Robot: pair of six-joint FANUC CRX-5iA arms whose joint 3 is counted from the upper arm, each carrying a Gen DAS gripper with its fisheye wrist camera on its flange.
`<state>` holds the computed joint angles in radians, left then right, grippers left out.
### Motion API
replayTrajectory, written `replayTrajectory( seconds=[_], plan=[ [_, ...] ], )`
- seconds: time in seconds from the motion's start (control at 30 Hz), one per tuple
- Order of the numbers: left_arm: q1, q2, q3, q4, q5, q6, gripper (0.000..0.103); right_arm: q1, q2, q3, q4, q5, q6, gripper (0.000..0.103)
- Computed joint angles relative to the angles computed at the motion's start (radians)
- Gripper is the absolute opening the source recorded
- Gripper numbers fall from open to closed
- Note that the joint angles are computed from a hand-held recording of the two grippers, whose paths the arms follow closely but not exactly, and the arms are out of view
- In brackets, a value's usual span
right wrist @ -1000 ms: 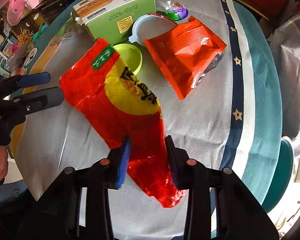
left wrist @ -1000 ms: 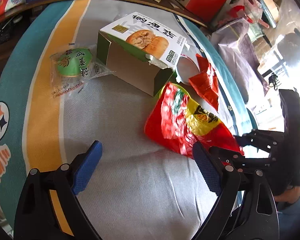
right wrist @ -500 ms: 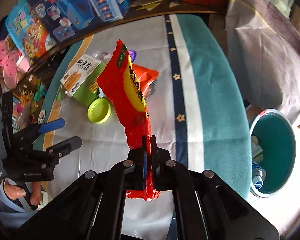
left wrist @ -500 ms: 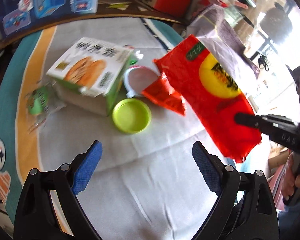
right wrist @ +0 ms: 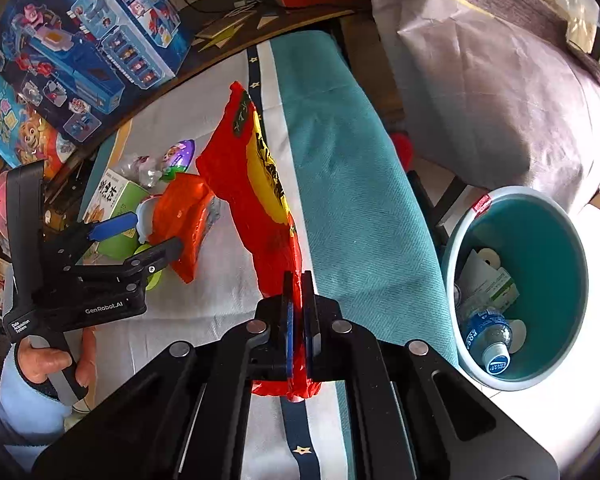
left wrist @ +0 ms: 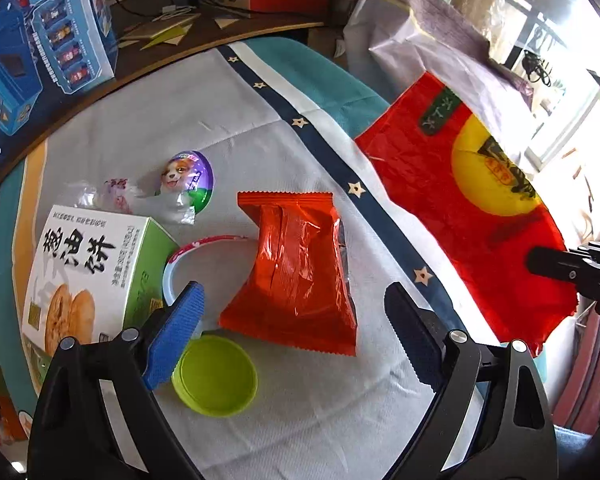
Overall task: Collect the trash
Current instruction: 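Grasp the orange snack packet with the left gripper while the right holds the wrapper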
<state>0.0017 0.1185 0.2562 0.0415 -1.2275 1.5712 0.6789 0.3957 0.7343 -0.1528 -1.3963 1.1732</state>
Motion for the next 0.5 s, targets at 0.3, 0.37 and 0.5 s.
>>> replayTrajectory(
  seconds=[0.3,0.37,0.5],
  plan=[
    [-0.038,0.052,0.049,-0.074,-0.024,0.007,0.05,-0.036,0.041,0.021,-0.024,-0.01,-0.008,0.004],
    [-0.043,0.041,0.039,-0.08,-0.012,0.006,0.046,-0.039,0.044,0.02,-0.03,-0.008,-0.006,0.004],
    [-0.054,0.025,0.025,-0.075,-0.009,-0.01,0.019,-0.042,0.041,0.012,-0.042,-0.002,-0.01,0.004]
  ],
)
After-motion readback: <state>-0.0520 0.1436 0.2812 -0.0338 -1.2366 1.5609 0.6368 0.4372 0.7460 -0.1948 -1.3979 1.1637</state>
